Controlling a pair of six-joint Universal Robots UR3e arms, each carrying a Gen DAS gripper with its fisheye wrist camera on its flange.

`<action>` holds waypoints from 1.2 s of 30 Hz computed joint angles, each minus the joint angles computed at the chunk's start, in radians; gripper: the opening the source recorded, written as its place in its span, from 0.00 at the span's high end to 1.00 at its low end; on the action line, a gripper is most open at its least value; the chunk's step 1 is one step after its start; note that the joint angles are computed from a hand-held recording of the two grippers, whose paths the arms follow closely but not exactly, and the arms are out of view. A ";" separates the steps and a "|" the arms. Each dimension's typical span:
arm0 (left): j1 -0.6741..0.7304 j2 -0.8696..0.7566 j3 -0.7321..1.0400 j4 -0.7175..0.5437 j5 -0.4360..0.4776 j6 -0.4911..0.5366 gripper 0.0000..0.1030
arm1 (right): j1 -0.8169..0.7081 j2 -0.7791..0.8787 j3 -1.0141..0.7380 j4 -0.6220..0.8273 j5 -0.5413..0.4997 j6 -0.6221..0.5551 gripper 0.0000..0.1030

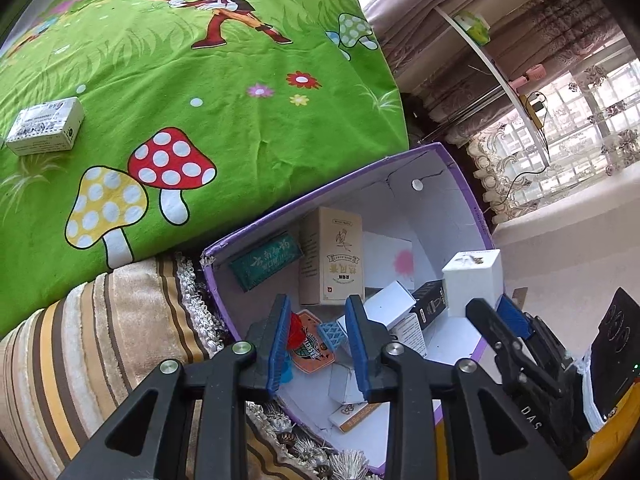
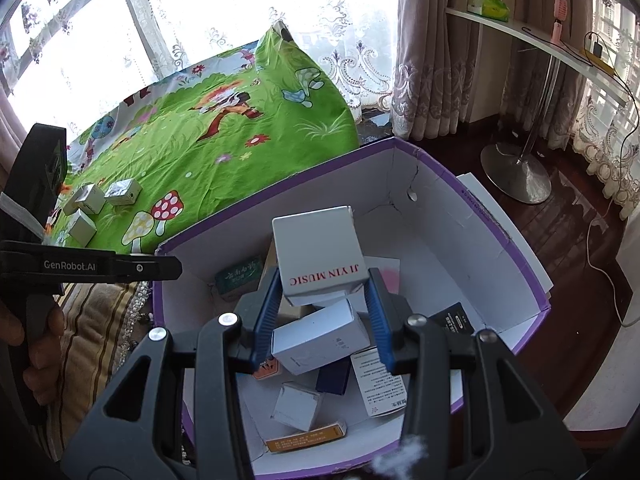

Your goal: Organize rigid objects

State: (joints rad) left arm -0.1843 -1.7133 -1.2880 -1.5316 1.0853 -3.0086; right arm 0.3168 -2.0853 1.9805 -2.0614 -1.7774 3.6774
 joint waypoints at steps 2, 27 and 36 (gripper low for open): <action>0.015 0.032 -0.017 0.013 -0.003 0.033 0.71 | 0.005 0.015 0.005 0.002 0.006 -0.006 0.55; 0.790 0.490 -0.333 -0.364 -0.214 0.526 0.70 | 0.158 0.578 -0.309 0.016 0.054 -0.420 0.25; 0.797 0.472 -0.341 -0.385 -0.221 0.537 0.70 | 0.174 0.685 -0.331 0.017 0.040 -0.535 0.23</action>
